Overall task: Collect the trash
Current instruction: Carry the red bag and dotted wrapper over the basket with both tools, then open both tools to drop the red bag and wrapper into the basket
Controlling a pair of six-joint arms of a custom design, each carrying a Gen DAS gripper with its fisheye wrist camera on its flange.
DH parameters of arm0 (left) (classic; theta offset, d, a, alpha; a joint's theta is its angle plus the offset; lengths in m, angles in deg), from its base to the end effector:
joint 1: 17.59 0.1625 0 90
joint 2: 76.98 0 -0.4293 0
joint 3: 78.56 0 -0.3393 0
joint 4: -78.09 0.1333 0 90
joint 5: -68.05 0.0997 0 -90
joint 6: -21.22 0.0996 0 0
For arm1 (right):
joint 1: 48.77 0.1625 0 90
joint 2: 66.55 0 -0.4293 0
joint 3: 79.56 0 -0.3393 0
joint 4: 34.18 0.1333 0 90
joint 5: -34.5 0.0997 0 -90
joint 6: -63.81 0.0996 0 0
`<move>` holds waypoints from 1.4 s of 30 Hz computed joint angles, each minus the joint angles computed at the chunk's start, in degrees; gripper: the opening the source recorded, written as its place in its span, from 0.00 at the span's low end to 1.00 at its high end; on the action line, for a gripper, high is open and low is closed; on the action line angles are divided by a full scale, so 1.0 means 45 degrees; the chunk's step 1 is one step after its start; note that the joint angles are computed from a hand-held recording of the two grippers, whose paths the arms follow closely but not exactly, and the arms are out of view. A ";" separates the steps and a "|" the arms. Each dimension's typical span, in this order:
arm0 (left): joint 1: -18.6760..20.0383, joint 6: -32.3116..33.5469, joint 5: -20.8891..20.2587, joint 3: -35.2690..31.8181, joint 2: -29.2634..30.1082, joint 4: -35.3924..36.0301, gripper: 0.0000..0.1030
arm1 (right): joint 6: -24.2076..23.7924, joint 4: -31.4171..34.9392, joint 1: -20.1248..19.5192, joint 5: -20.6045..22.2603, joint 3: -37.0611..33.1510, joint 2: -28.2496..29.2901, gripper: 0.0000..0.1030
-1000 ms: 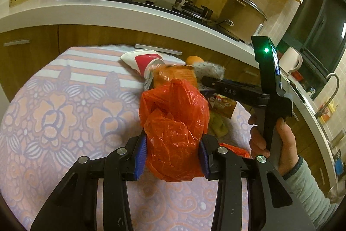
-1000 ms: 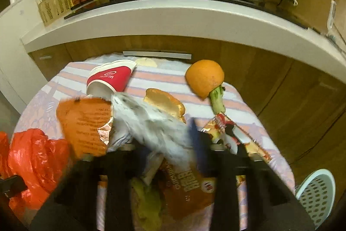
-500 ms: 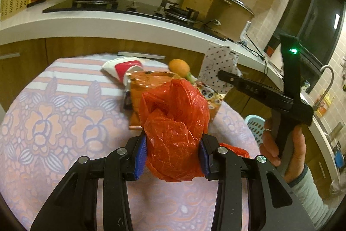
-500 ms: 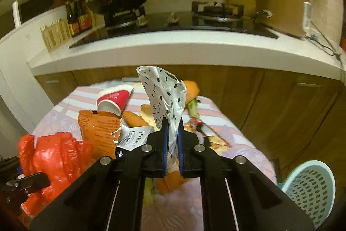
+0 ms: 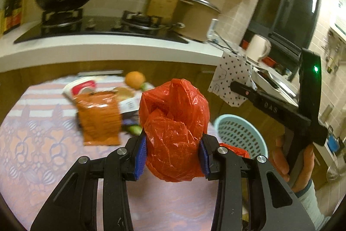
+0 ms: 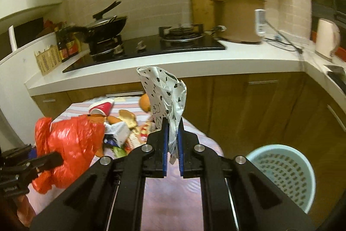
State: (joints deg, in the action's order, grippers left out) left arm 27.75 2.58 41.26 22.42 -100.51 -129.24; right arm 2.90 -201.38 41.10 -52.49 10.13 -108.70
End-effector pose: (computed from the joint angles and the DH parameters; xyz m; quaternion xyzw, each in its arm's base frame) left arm -0.2444 -0.5635 0.0322 0.0061 0.8203 -0.5058 0.2670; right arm 0.1370 -0.6835 0.1632 0.4947 -0.8302 0.2333 0.1081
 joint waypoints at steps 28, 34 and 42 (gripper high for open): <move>0.1501 0.1377 -0.4324 -1.1385 0.5434 0.8798 0.37 | 0.1338 0.0729 -0.3040 -0.2596 -0.2202 -0.0323 0.06; 0.1764 0.1006 -0.4442 -1.2803 0.6126 1.0341 0.38 | 0.1618 0.0891 -0.3136 -0.3106 -0.2693 0.0055 0.06; 0.1935 0.0619 -0.4421 -1.3533 0.6521 1.1228 0.48 | 0.1941 0.1511 -0.3188 -0.3483 -0.3252 0.0383 0.06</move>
